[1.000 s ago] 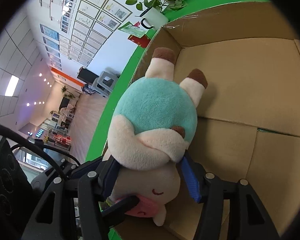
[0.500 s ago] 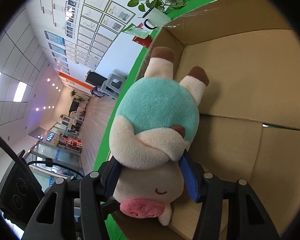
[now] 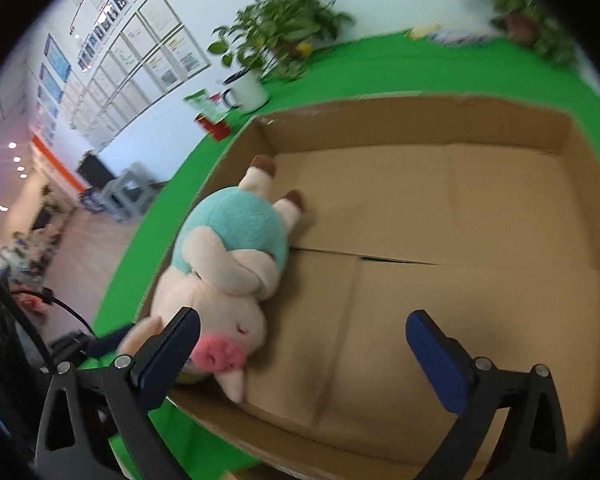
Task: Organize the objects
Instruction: 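Lower the plush pig into the large box and open the left gripper, then move the left gripper to the long cardboard tray and grasp its end wall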
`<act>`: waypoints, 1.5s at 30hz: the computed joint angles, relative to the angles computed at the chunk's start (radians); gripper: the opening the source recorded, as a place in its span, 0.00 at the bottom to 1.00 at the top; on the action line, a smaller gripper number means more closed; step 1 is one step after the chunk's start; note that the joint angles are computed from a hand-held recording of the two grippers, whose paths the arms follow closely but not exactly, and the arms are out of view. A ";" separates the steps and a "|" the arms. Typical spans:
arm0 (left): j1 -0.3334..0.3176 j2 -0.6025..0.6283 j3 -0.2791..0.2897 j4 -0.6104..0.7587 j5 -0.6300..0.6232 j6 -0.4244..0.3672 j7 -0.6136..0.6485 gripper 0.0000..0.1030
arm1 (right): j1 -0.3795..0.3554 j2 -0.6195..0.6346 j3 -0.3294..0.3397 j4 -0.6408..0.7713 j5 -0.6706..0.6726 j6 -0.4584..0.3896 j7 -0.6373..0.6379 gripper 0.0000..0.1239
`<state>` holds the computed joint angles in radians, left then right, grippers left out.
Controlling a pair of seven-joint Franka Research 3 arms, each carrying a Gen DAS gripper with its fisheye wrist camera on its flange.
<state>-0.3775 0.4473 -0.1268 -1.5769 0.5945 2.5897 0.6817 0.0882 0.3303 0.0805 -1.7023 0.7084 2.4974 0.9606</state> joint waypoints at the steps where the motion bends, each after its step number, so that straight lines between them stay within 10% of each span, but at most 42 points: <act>1: -0.013 -0.018 0.013 -0.021 0.030 0.014 -0.025 0.61 | 0.007 -0.050 -0.009 -0.069 -0.009 0.062 -0.006 0.83; 8: -0.084 -0.153 0.030 -0.156 0.296 0.053 -0.268 0.74 | 0.055 -0.242 -0.043 -0.376 -0.082 0.391 0.043 0.83; 13: -0.088 -0.219 -0.016 -0.217 0.407 0.040 -0.389 0.83 | 0.067 -0.313 -0.047 -0.491 -0.097 0.473 0.041 0.83; 34: -0.083 -0.432 -0.205 -0.499 0.311 0.093 -0.440 0.84 | 0.204 -0.557 -0.162 -0.742 0.432 0.404 -0.518 0.83; 45: -0.236 -0.239 -0.216 -0.319 0.227 -0.286 -0.263 0.77 | 0.154 -0.622 -0.178 -0.819 0.477 0.264 -0.644 0.83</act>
